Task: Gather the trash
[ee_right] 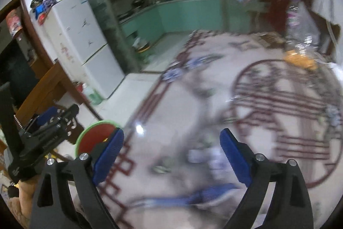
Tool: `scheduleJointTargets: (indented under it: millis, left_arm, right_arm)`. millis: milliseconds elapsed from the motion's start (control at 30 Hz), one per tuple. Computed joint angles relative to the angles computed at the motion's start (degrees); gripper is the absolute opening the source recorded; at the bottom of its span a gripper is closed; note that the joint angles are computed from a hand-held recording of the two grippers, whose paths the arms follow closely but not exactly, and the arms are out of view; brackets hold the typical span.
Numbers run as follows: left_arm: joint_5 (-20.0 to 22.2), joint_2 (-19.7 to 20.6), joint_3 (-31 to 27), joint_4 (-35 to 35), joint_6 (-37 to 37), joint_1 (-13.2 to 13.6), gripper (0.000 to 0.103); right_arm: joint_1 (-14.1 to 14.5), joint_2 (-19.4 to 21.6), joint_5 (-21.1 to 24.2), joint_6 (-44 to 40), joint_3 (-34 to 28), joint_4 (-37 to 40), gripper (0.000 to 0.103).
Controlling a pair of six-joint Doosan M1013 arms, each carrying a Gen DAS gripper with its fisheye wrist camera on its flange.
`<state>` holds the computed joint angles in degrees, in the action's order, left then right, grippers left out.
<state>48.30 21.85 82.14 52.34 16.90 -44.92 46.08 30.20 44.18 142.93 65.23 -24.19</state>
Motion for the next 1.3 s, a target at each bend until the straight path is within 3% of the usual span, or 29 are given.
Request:
scheduleJointTargets:
  millis: [67, 300, 433, 467, 567, 700, 800, 900, 967, 1033, 1100, 1300]
  left_arm:
    - [-0.84, 1.3, -1.9, -1.47, 2.4, -0.7, 0.083]
    - [-2.82, 5.55, -8.31, -5.57, 8.73, -3.17, 0.085]
    - [-5.53, 6.53, -9.68, -6.98, 9.6, -3.98, 0.094]
    - [-6.46, 6.56, -9.66, -6.32, 8.88, -4.17, 0.098]
    - [-8.24, 6.36, -9.08, -1.71, 5.28, -4.82, 0.098]
    - [-8.39, 5.66, -7.52, 8.86, -4.22, -5.81, 0.098]
    - [-7.54, 4.62, -5.57, 17.75, -15.69, -6.43, 0.098]
    - [-5.41, 4.52, -4.75, 22.68, -23.2, -6.67, 0.098]
    - [-3.84, 4.56, -3.94, 25.77, -26.95, -6.99, 0.098]
    - [-2.63, 4.78, -4.11, 24.44, -26.12, -7.08, 0.098]
    - [-3.81, 5.06, -5.12, 19.86, -21.33, -6.63, 0.098]
    - [-3.63, 5.5, -5.84, 16.76, -18.39, -6.46, 0.098]
  right_arm:
    - [-0.39, -2.1, 0.15, 1.97, 2.59, -2.92, 0.095]
    - [-0.86, -6.9, 2.75, 12.6, 10.05, -17.09, 0.096]
    - [-1.14, -8.78, 2.99, 22.55, 14.4, -25.57, 0.096]
    - [-1.11, -9.0, 3.33, 24.57, 14.91, -27.4, 0.096]
    - [-0.25, -9.76, 4.89, 33.15, 16.55, -36.89, 0.096]
    - [1.77, -9.02, 11.93, 40.41, 16.54, -47.55, 0.096]
    - [2.58, -7.67, 17.89, 37.54, 14.82, -47.78, 0.096]
    - [3.41, -6.93, 21.01, 38.12, 14.76, -50.77, 0.096]
    - [4.49, -5.85, 25.86, 41.05, 14.87, -53.68, 0.096]
    - [4.52, -6.07, 24.66, 45.09, 15.9, -54.31, 0.096]
    - [3.66, -6.57, 20.92, 42.83, 15.63, -49.63, 0.096]
    - [3.46, -6.3, 19.95, 40.04, 15.39, -48.01, 0.096]
